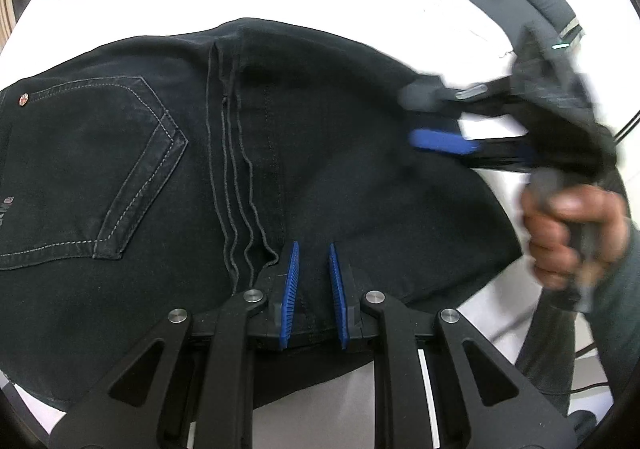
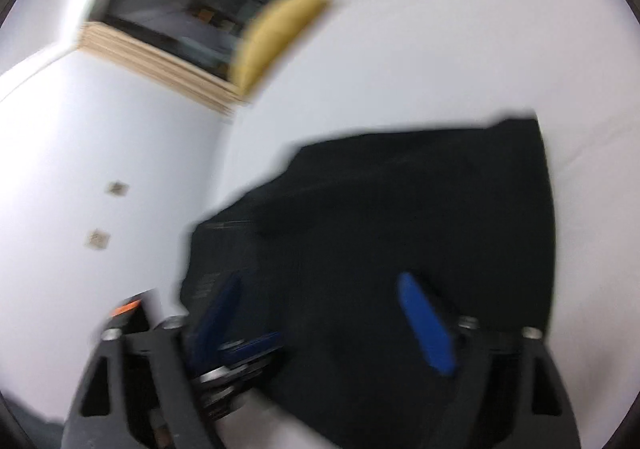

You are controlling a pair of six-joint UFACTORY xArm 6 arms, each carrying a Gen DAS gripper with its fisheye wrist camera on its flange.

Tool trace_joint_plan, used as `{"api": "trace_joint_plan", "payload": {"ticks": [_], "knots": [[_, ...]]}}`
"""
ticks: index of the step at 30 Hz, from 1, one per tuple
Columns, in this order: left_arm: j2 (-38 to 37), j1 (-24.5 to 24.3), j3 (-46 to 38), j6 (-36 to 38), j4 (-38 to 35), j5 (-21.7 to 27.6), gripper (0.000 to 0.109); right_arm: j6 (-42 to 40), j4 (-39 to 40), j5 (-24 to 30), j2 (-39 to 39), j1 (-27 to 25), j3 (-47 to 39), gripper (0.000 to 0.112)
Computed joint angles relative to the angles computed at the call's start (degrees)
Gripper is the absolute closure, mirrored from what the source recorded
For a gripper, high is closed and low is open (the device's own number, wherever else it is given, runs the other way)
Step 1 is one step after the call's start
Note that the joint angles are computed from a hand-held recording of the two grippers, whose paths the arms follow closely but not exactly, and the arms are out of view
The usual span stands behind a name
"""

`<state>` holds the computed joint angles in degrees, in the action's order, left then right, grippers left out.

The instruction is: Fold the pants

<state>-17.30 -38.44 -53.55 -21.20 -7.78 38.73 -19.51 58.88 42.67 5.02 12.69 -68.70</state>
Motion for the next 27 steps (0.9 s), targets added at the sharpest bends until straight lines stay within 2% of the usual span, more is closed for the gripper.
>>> {"api": "trace_joint_plan", "payload": {"ticks": [2,4,7,9,10,12,13,16,17,20,22,25,27], "knots": [[-1.7,0.6,1.4,1.4,-3.3,-0.7,0.093,0.6,3.1,-3.7,-1.1,0.4,0.8,0.037],[-4.9,1.2,3.4,-0.7,-2.9,-1.3,0.093,3.8,2.7,-7.1,-3.8,0.7,2.8,0.037],[-13.1,2.9,8.7,-5.2,-0.6,-2.7,0.093,-3.4,13.2,-10.4,-10.3,1.5,8.2,0.037],[-21.2,5.7,14.0,-8.5,-0.6,-4.1,0.093,-7.8,19.4,-11.3,-14.3,2.5,11.9,0.036],[-24.2,7.1,15.7,-10.3,0.4,-3.6,0.092,-9.7,21.3,-10.1,-16.5,2.5,14.1,0.036],[-31.4,11.2,19.6,-13.3,1.4,-1.9,0.089,-9.7,20.4,-8.9,-17.8,2.3,15.9,0.036],[-35.7,14.3,22.2,-13.6,0.5,-1.2,0.081,-8.8,19.7,-8.8,-17.7,3.1,16.3,0.036],[-46.3,22.9,28.5,-16.6,0.1,-0.4,0.025,-6.9,19.0,-7.6,-18.1,2.9,17.2,0.036],[-49.5,25.6,30.4,-17.8,-0.7,-0.4,0.023,-7.2,19.3,-8.0,-17.8,3.5,17.0,0.036],[-55.4,34.8,34.7,-12.9,-12.2,-0.4,0.023,-6.2,17.9,-9.0,-16.5,5.1,15.4,0.036],[-57.3,38.6,36.8,-9.9,-18.1,-1.4,0.023,-5.2,16.5,-9.1,-16.7,5.5,14.9,0.036],[-53.7,40.6,37.4,-1.4,-27.7,-2.5,0.023,-4.2,14.8,-9.6,-16.4,6.5,13.9,0.036],[-49.7,42.0,37.6,6.5,-37.7,-3.2,0.023,-3.6,14.6,-10.2,-16.4,7.4,14.0,0.036]]}}
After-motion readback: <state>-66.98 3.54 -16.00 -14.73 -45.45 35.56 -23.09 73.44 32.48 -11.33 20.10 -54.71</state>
